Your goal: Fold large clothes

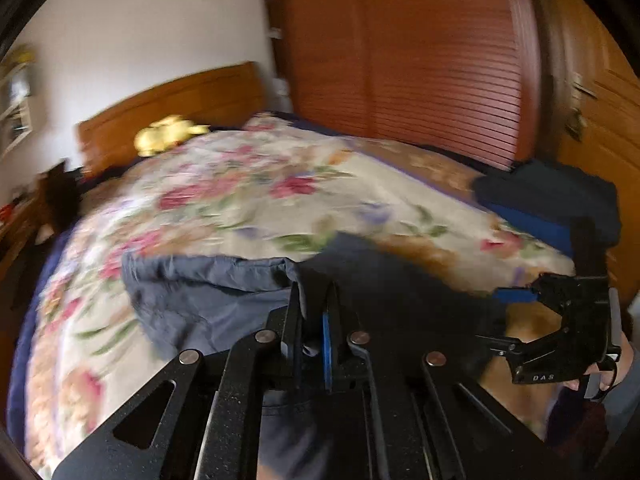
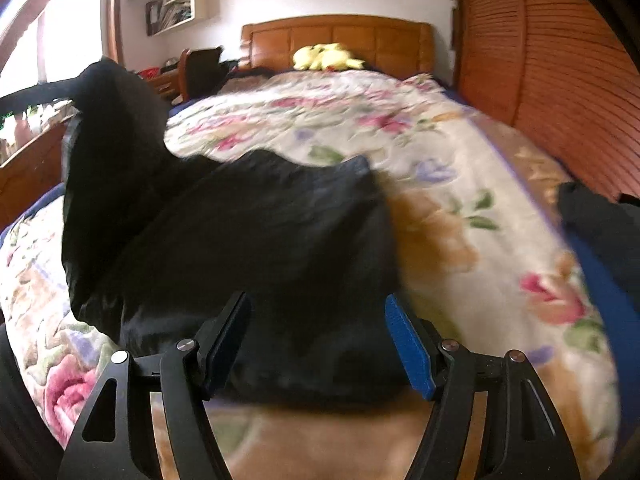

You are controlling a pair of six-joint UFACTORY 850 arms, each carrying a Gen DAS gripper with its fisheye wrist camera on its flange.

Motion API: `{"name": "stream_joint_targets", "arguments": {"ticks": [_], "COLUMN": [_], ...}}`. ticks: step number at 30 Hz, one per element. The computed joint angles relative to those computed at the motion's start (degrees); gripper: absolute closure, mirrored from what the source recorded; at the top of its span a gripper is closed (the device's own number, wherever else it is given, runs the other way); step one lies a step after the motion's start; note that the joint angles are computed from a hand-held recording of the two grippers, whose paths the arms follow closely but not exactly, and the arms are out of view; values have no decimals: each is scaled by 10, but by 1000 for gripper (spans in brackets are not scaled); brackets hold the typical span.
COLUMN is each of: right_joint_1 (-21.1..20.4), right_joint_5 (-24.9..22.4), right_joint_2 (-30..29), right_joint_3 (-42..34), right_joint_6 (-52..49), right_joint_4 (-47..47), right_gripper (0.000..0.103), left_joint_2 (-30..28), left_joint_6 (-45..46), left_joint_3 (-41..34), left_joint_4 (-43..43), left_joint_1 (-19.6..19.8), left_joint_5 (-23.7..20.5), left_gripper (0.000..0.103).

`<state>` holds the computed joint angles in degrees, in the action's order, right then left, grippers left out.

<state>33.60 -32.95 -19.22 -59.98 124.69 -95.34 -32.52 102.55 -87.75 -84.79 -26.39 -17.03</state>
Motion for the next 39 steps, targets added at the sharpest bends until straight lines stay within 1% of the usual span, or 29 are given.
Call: {"name": "stream_joint_targets", "arguments": {"ticks": [2, 5, 8, 9, 10, 11, 12, 14, 15, 16, 18, 19, 20, 21, 22, 24, 26, 29, 34, 39], "right_joint_1": [-1, -4, -7, -8, -10, -11, -13, -11, -8, -5, 3, 7, 11, 14, 17, 22, 29, 34, 36, 27], "right_joint_5": [-19, -40, -51, -51, -51, -52, -50, -50, -50, -50, -54, -56, -58, -60, -62, -69, -77, -76, -64, -38], "right_joint_2": [30, 67, 90, 94, 96, 97, 98, 92, 85, 80, 74, 71, 68, 62, 59, 49, 40, 27, -12, -50], "right_joint_3": [28, 62, 85, 89, 92, 92, 93, 83, 72, 65, 53, 45, 38, 26, 18, -4, -25, -55, -121, -179], "right_joint_6": [-2, -14, -26, -30, -32, -34, -36, -42, -46, -49, -57, -65, -71, -84, -92, -113, -133, -144, -207, -286], "right_joint_4": [7, 24, 41, 45, 48, 51, 52, 58, 62, 63, 66, 69, 71, 76, 78, 83, 86, 81, 109, 159], "right_gripper": [32, 32, 32, 32, 32, 32, 32, 32, 32, 32, 32, 32, 32, 32, 32, 32, 32, 32, 32, 32], "left_joint_2": [-27, -48, -45, -47, -43, -38, -32, -19, -17, -6, 13, 20, 29, 30, 37, 46, 56, 59, 45, 32], "left_joint_6": [-88, -142, -154, -168, -166, -169, -165, -148, -134, -105, -44, -25, -25, -28, -20, 8, 54, 90, 98, 146], "left_joint_3": [-33, -49, -30, -34, -27, -21, -14, -3, 0, 11, 35, 42, 50, 51, 59, 73, 93, 112, 122, 135], "left_joint_4": [84, 144, 157, 166, 160, 161, 155, 133, 119, 90, 28, 6, 5, 5, -7, -37, -81, -113, -137, -189], "left_joint_1": [-23, -44, -59, -63, -64, -63, -62, -52, -50, -43, -32, -24, -15, -10, 0, 17, 35, 61, 95, 116], "left_joint_5": [-22, -46, -37, -31, -24, -20, -20, -42, -48, -56, -58, -63, -66, -68, -72, -78, -82, -94, -115, -120], "left_gripper": [96, 96, 96, 96, 96, 95, 92, 87, 83, 80, 66, 65, 63, 57, 54, 39, 31, 26, 25, 25]}}
